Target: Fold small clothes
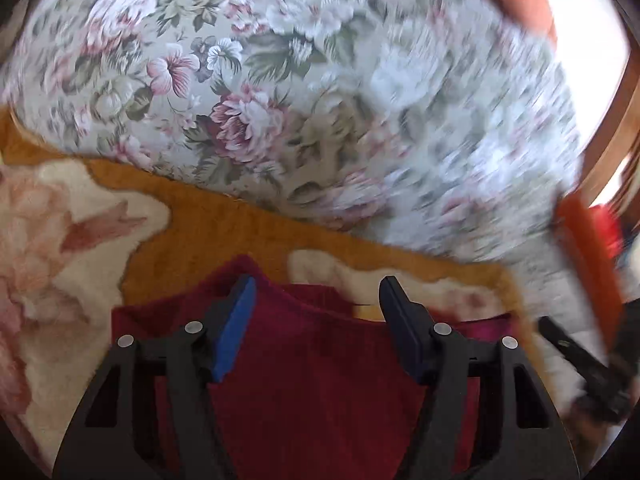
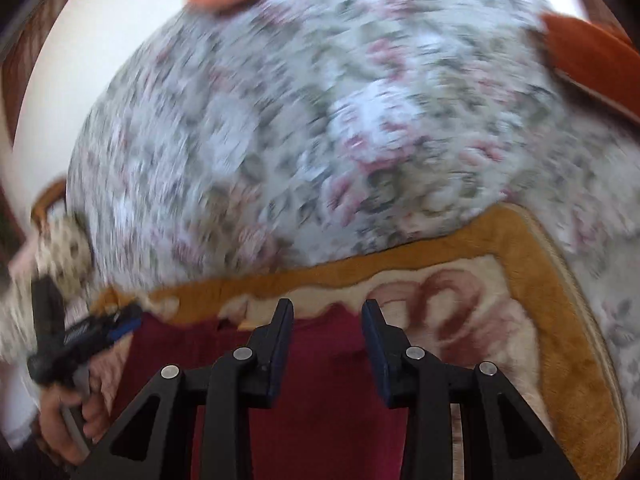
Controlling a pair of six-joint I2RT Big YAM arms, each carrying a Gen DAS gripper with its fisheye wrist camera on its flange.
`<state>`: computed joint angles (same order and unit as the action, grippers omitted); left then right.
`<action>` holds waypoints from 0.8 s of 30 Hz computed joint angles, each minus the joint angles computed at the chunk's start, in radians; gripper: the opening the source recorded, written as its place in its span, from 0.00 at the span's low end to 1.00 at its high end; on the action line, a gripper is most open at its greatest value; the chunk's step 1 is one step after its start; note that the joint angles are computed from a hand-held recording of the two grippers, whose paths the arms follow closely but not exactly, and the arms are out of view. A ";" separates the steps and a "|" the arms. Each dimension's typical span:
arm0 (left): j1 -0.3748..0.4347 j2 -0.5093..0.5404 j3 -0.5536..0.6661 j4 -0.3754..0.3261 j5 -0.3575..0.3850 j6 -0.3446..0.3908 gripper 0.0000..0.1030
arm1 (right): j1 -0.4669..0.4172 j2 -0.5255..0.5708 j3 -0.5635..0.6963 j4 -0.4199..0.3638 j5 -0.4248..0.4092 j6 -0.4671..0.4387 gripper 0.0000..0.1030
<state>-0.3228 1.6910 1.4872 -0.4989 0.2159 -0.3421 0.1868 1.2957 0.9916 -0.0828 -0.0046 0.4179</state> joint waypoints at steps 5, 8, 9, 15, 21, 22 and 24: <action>0.013 0.062 0.018 -0.051 -0.190 0.025 0.62 | 0.058 0.159 0.131 -0.179 0.145 -0.050 0.33; 0.073 0.090 0.012 -0.047 -0.039 -0.097 0.62 | 0.013 0.224 0.157 -0.211 0.083 0.013 0.29; 0.080 0.084 0.001 -0.027 -0.023 -0.118 0.62 | 0.009 0.226 0.156 -0.204 0.075 0.016 0.29; 0.079 0.091 0.008 -0.047 -0.034 -0.087 0.62 | 0.031 0.249 0.201 -0.258 0.113 -0.032 0.41; 0.074 0.089 0.003 -0.032 -0.039 -0.099 0.63 | 0.023 0.244 0.194 -0.231 0.051 -0.030 0.57; 0.075 0.090 0.003 -0.030 -0.035 -0.100 0.63 | 0.016 0.242 0.188 -0.216 0.017 -0.027 0.61; 0.074 0.096 0.009 -0.026 -0.021 -0.103 0.68 | 0.005 0.231 0.172 -0.189 -0.033 -0.009 0.62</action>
<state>-0.2486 1.7867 1.4965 -0.5248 0.1947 -0.4449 0.1919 1.5263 1.1635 -0.2717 -0.0381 0.4086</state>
